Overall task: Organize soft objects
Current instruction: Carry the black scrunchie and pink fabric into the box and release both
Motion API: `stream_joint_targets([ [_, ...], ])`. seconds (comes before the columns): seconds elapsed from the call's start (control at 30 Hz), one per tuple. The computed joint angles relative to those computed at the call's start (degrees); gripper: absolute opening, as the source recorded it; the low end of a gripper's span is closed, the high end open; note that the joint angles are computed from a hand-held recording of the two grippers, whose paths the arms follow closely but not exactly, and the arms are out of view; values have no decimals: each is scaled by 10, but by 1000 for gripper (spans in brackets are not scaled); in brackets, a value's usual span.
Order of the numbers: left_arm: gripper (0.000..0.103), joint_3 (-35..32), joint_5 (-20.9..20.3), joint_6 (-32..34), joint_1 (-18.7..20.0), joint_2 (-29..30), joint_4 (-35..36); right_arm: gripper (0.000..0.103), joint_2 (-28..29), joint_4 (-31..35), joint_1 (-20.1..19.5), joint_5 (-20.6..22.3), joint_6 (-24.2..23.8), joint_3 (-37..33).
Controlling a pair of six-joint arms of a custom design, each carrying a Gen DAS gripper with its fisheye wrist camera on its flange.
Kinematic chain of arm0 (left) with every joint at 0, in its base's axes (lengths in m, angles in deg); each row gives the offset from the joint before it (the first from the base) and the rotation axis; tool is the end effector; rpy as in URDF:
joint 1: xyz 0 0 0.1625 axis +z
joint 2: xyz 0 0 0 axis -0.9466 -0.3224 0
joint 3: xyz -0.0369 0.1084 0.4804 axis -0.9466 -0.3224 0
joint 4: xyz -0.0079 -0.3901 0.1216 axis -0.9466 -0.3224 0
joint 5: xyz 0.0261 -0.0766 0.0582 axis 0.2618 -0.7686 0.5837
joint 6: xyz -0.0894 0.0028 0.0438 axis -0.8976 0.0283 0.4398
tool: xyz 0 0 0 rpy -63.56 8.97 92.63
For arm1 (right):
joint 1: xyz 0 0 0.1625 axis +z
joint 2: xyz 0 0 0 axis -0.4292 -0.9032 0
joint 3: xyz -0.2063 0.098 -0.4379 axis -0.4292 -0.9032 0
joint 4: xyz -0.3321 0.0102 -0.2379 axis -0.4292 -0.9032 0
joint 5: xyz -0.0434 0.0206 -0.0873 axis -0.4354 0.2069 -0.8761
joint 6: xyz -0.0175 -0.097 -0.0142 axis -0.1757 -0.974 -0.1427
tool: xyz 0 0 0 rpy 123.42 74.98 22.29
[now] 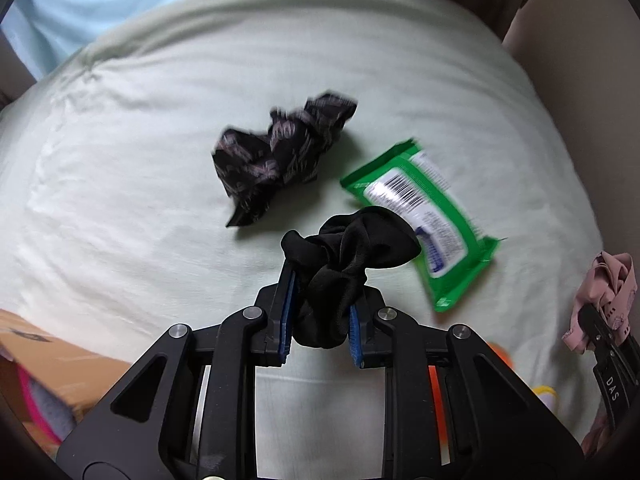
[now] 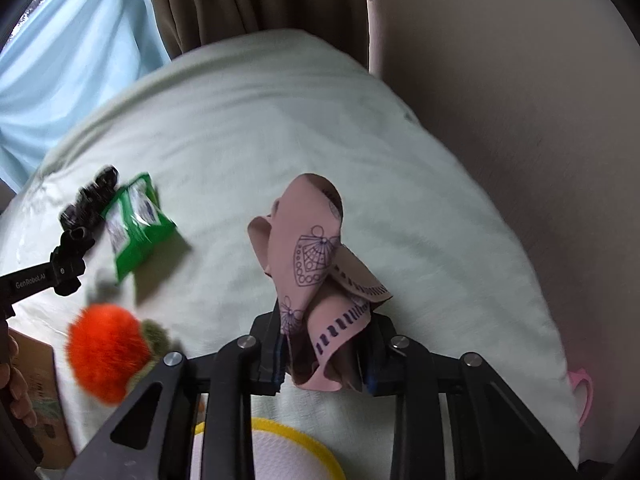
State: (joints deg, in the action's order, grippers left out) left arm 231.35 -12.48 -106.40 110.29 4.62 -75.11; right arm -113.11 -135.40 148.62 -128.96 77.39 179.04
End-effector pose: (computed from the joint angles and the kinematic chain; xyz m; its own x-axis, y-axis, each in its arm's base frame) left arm -0.1299 -0.3676 0.1639 -0.7430 0.0213 -0.6689 0.2943 0.9081 -0.2980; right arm 0.2212 -0.2456 0.1291 -0.7224 0.2043 0.6605 -0.2323 0.8281 -0.5102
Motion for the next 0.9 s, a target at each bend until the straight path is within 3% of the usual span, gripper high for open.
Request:
stream_joint_targets([
  [0.23, 19, -27, 1, -90, -88, -89, 146, 26, -102, 150, 71, -14, 54, -28],
  [0.57, 19, -112, -12, -292, -242, -234, 465, 26, -250, 535, 219, -32, 208, -145],
  [0.77, 19, -188, -29, -421, -330, -301, 673, 26, -264, 717, 298, -19, 288, -245],
  [0.9, 19, -236, -45, -496, -387, -338, 804, 26, -240, 763, 340, -11, 303, -301],
])
